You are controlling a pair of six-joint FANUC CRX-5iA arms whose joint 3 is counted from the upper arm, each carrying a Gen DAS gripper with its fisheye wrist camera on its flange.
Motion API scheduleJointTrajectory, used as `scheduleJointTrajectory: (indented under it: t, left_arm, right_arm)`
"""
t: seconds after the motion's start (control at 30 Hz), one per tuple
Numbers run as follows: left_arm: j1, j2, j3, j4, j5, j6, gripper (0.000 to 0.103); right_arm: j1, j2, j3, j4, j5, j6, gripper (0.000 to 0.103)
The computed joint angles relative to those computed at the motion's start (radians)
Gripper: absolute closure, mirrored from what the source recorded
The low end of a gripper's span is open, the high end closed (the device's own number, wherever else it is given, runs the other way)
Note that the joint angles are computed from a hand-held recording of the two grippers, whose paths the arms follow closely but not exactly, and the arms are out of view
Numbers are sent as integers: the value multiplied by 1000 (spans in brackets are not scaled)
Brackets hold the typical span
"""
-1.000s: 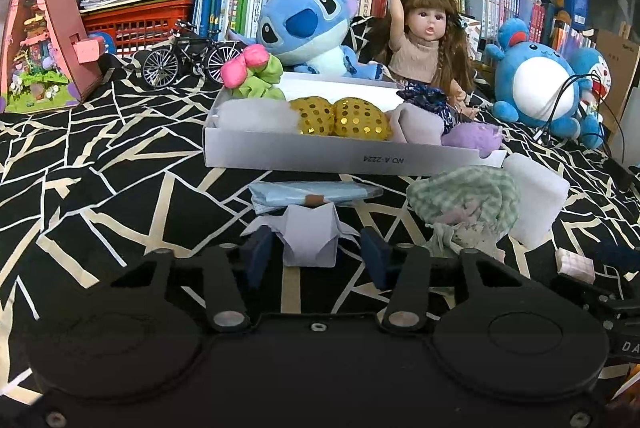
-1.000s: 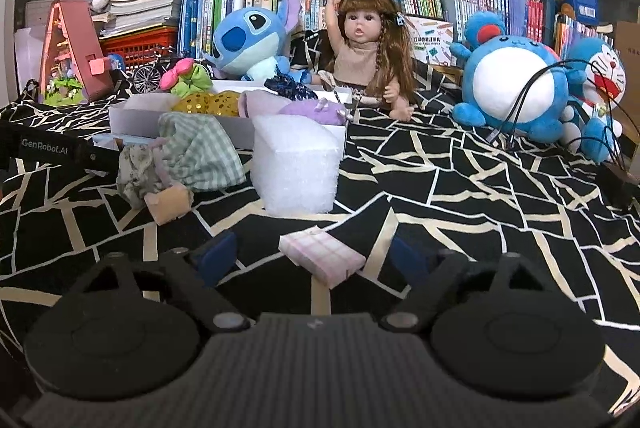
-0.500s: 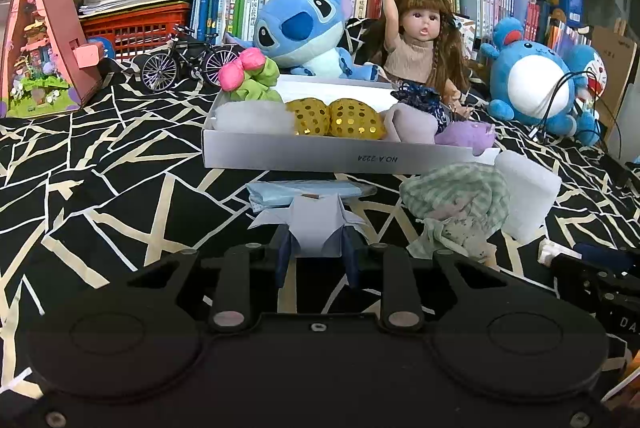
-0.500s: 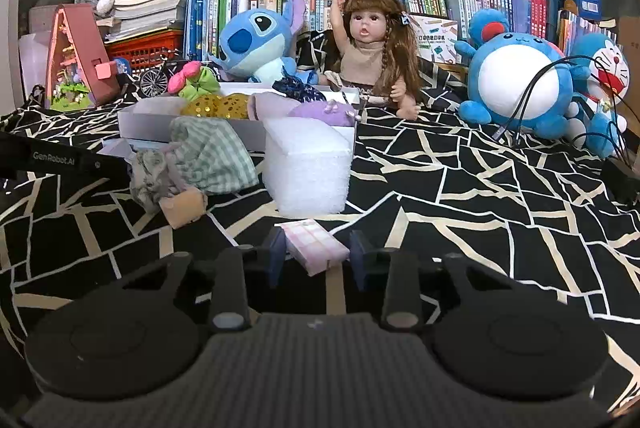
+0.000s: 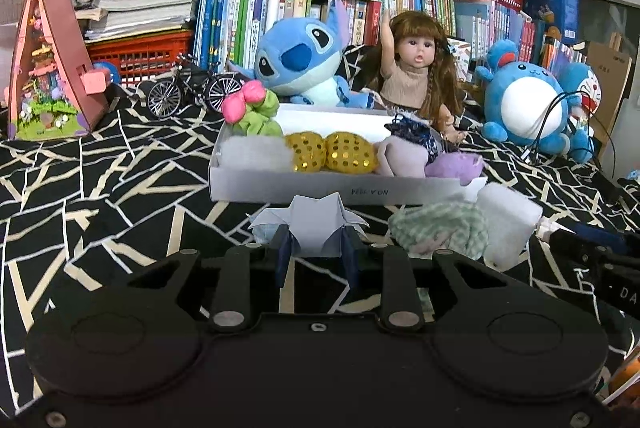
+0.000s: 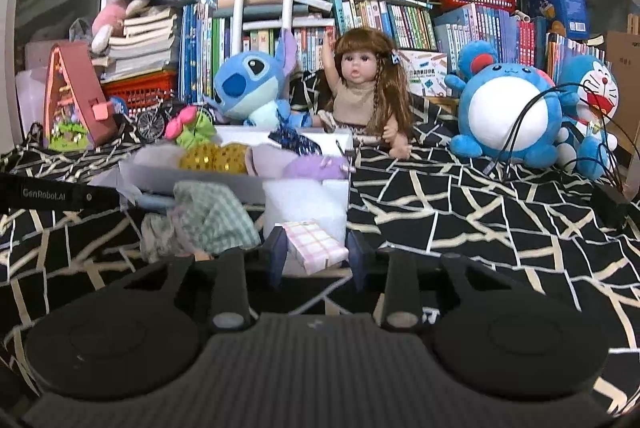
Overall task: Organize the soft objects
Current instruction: 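Carry the white cloth over the box with the left tool while the right tool carries the pink cloth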
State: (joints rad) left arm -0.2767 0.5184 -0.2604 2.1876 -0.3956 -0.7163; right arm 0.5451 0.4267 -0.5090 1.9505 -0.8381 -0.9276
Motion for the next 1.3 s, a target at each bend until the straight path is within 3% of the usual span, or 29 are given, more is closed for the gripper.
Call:
scheduleJointTrajectory:
  t: [0.33,0.7,0.9,1.3]
  left_arm:
    - [6,8,47,-43,2,64,78]
    - [28,71,164,-246,9,289,78]
    - [33,119,258,-374,30,427,78]
    - [34,214,419,-549,56,596,78]
  right_arm:
    - [-49,-11,40,66,71,-56,65]
    - [-156,-5,148,192,275,-92,65]
    - [-190,22,231,162,363,-48,65]
    - [-230,96,358,1,472,59,65]
